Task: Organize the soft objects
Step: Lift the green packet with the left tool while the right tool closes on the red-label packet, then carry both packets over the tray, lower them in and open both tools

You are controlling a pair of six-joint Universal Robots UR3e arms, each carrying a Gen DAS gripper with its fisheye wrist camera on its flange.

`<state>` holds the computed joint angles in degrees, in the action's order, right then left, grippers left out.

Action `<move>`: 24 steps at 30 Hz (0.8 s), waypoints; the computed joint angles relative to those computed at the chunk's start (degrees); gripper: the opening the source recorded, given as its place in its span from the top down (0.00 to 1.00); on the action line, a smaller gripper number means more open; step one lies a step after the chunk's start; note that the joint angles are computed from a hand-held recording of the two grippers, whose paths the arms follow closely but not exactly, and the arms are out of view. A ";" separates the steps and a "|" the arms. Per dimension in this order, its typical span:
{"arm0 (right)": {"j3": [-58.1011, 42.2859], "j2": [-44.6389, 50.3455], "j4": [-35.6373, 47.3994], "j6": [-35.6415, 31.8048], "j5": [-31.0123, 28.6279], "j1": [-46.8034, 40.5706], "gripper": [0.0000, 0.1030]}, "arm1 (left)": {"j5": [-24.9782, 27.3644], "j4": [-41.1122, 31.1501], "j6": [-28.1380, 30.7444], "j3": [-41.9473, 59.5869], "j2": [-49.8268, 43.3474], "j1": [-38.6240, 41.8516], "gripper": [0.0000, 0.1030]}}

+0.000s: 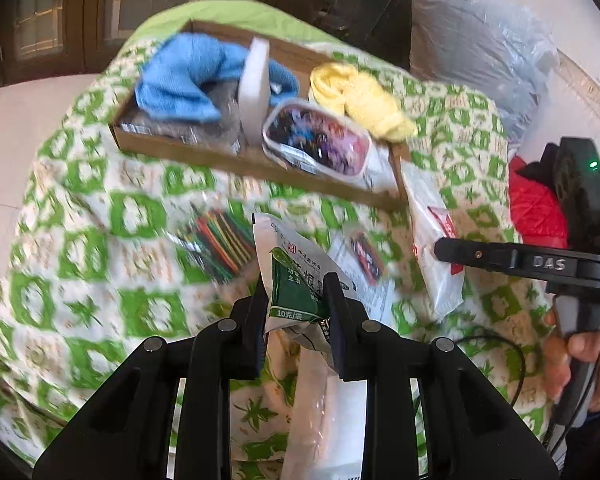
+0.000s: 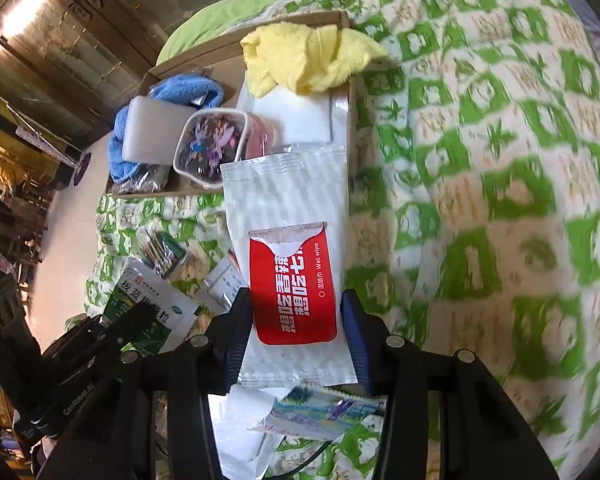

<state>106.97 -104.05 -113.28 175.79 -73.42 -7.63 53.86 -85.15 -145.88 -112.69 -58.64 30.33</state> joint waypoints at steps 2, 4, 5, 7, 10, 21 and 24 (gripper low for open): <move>-2.19 2.21 -0.23 0.41 -1.82 0.76 0.57 | 0.02 1.18 -0.63 1.83 -1.61 0.22 0.77; -4.47 4.68 0.11 0.59 -3.12 1.04 0.57 | 1.04 4.02 -2.18 3.94 -4.20 -0.22 0.77; -5.67 6.04 0.40 0.70 -3.58 1.18 0.57 | 1.33 5.16 -2.70 4.33 -5.03 -0.34 0.77; -7.75 8.37 0.59 0.81 -4.57 1.67 0.57 | 2.84 8.87 -4.76 6.59 -8.57 -1.23 0.77; -11.14 11.87 0.33 1.22 -6.30 3.24 0.57 | 5.24 13.28 -7.89 10.42 -14.08 -2.82 0.77; -24.07 23.07 1.72 2.44 -9.76 7.94 0.57 | 7.53 13.64 -17.65 37.71 -36.94 -6.88 0.77; -30.59 27.64 4.53 2.58 -10.69 9.03 0.57 | 9.73 13.67 -20.09 45.44 -43.68 -9.77 0.77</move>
<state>76.38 -76.41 -108.75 178.36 -84.11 1.41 63.59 -71.48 -165.97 -67.25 -102.33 20.56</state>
